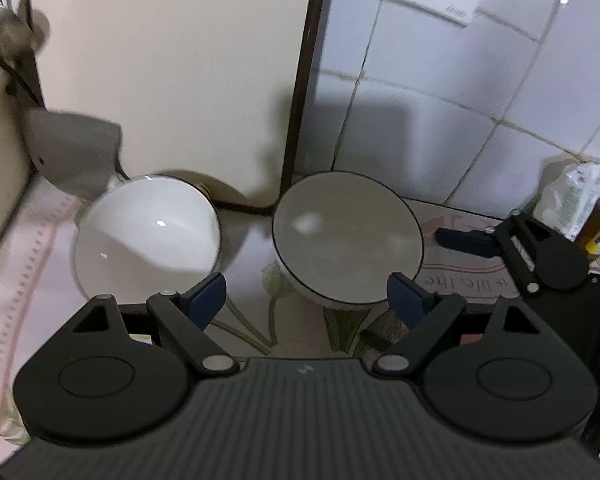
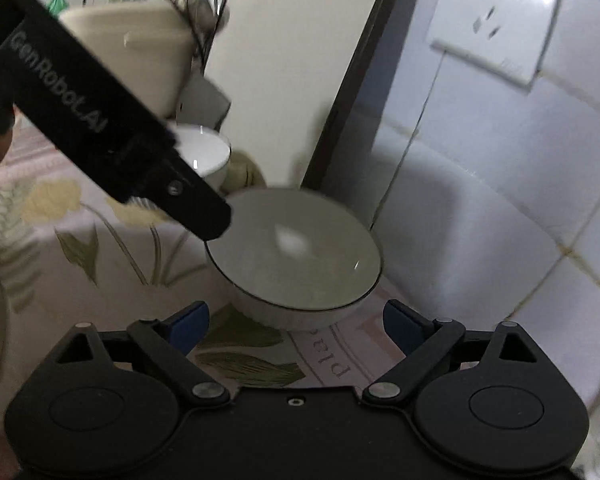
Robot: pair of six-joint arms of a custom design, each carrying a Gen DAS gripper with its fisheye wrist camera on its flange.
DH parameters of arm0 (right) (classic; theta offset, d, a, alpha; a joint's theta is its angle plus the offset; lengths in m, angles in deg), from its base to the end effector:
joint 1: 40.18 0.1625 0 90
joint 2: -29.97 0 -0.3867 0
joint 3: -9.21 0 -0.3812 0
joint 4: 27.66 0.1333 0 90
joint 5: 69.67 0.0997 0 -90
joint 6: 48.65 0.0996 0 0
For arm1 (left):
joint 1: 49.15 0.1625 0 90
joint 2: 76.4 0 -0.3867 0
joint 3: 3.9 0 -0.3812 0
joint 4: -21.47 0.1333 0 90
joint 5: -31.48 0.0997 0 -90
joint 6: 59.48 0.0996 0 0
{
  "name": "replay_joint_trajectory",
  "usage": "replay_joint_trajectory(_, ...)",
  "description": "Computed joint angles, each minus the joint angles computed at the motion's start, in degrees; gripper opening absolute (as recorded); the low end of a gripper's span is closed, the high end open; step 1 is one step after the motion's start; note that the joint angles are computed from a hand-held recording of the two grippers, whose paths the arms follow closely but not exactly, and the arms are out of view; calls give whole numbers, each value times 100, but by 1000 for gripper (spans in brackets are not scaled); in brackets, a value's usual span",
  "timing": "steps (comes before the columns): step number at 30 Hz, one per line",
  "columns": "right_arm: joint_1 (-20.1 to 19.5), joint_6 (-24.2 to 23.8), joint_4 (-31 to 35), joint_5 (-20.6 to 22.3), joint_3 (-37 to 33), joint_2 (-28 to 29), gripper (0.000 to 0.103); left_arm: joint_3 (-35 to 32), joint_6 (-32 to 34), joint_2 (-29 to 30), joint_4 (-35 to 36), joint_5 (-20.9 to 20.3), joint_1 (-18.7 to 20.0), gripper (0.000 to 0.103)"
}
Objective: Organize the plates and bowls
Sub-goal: 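Move both grippers to the white ribbed bowl by the wall, then close both grippers on the white ribbed bowl rim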
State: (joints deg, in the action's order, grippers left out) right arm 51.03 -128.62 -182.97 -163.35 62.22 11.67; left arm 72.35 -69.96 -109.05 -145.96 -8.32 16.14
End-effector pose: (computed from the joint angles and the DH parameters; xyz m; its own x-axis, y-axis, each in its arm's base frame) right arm 0.1441 -0.8141 0.0321 -0.1560 -0.8454 0.5109 -0.9863 0.1613 -0.0343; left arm -0.1104 -0.7418 0.1108 -0.8108 -0.2562 -0.5263 0.2032 0.7200 -0.6635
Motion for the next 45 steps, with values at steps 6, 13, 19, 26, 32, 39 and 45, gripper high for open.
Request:
replay_joint_trajectory(6,89,435,967,-137,-1022,445,99,-329,-414,124,433,-151,132,78)
replay_joint_trajectory(13,97,466,1884,-229,-2066,962,102,-525,-881,181,651,-396,322,57)
replay_joint_trajectory(19,-50,-196,1465,184,-1828,931,103,-484,-1017,173,517,-659,410,34)
replay_joint_trajectory(26,-6,120,1397,62,-1710,871,103,-478,-567,238,519,-489,294,31)
replay_joint_trajectory(32,28,22,1021,135,-1232,624,103,-261,-606,19,727,-340,138,31)
replay_joint_trajectory(39,135,-34,422,232,-10,-210,103,309,-891,-380,539,-99,-220,31)
replay_joint_trajectory(45,86,221,-370,655,1546,-1208,103,992,-1076,-880,620,63,-642,31)
